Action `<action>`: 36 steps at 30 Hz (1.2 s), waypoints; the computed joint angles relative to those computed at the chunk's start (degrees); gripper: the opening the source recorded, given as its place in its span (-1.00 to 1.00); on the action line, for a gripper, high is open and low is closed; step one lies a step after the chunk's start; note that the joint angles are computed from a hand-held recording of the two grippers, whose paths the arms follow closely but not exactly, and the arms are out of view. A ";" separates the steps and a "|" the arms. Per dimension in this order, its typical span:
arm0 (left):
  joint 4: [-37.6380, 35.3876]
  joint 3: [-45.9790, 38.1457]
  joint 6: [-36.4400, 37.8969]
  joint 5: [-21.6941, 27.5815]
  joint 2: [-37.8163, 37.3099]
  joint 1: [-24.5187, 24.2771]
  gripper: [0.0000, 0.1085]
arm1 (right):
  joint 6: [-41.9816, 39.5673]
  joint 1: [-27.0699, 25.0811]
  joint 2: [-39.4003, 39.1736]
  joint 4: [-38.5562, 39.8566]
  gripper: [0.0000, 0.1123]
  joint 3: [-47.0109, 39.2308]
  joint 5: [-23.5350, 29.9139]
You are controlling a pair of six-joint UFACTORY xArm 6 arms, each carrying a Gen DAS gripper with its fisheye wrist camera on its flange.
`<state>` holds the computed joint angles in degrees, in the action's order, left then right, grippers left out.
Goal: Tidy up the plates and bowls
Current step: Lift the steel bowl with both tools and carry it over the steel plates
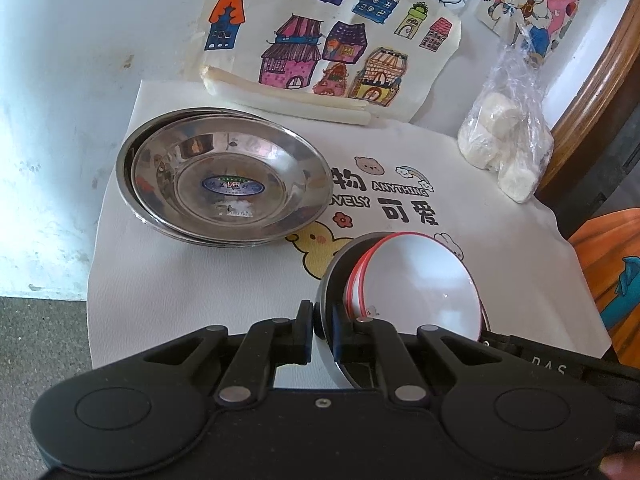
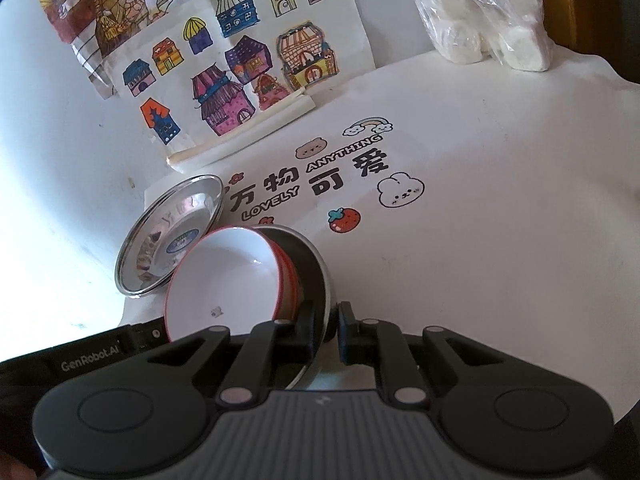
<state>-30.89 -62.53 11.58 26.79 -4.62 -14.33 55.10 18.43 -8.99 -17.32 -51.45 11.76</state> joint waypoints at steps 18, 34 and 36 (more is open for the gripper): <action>-3.32 -2.36 2.73 -0.05 1.65 0.67 -0.86 | 1.21 -0.69 1.14 0.58 -0.77 -0.36 -3.92; -3.16 -5.43 2.75 -2.14 3.09 1.31 -0.88 | 6.73 -1.92 3.74 -6.50 -0.76 -3.94 -7.53; -2.97 -5.73 2.36 -2.25 3.39 1.39 -0.89 | 6.23 -1.92 4.08 -6.19 -0.76 -4.33 -7.75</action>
